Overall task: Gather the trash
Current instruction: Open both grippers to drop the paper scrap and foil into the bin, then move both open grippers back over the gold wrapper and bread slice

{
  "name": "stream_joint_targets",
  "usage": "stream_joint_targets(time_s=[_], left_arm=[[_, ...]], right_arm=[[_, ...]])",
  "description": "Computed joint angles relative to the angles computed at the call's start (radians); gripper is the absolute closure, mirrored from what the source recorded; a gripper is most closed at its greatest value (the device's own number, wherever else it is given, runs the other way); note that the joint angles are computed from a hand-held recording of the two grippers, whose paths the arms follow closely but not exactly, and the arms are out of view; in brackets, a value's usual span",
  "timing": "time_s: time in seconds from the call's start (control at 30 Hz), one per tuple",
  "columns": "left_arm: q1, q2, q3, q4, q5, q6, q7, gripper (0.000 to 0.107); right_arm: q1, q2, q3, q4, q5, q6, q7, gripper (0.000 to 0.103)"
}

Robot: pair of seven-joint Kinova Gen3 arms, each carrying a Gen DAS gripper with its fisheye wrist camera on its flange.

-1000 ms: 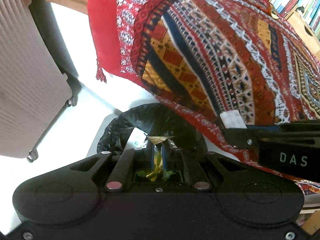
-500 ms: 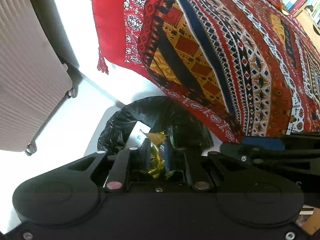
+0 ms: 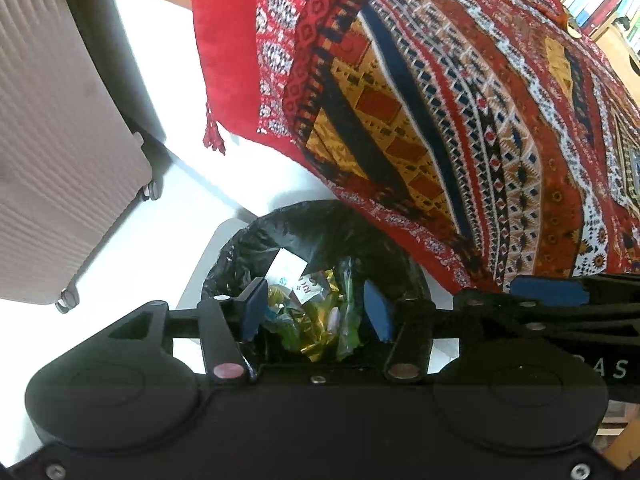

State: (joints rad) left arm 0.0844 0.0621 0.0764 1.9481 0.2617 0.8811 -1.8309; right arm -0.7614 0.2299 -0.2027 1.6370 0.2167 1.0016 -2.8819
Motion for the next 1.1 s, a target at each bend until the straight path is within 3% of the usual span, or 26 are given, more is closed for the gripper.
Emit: stream_joint_targets(time_s=[0.3,0.53,0.83,1.1], left_arm=[[0.013,-0.038,0.006,-0.063,0.007,0.029,0.005,0.047],[0.034,-0.072,0.013,-0.151,0.023,0.055,-0.004,0.030],[0.102,-0.047,0.057,-0.316,0.011,0.067,0.044,0.027],[0.190,0.033,0.102,-0.483,-0.040,0.066,0.117,0.023]], right_arm=[[-0.015,-0.056,-0.004,-0.017,0.082,0.048,-0.056,0.031],[-0.011,-0.118,-0.024,-0.029,0.188,0.118,-0.124,0.029],[0.056,-0.213,-0.056,-0.035,0.285,0.237,-0.193,0.026],[0.169,-0.310,-0.084,-0.021,0.327,0.309,-0.209,0.026]])
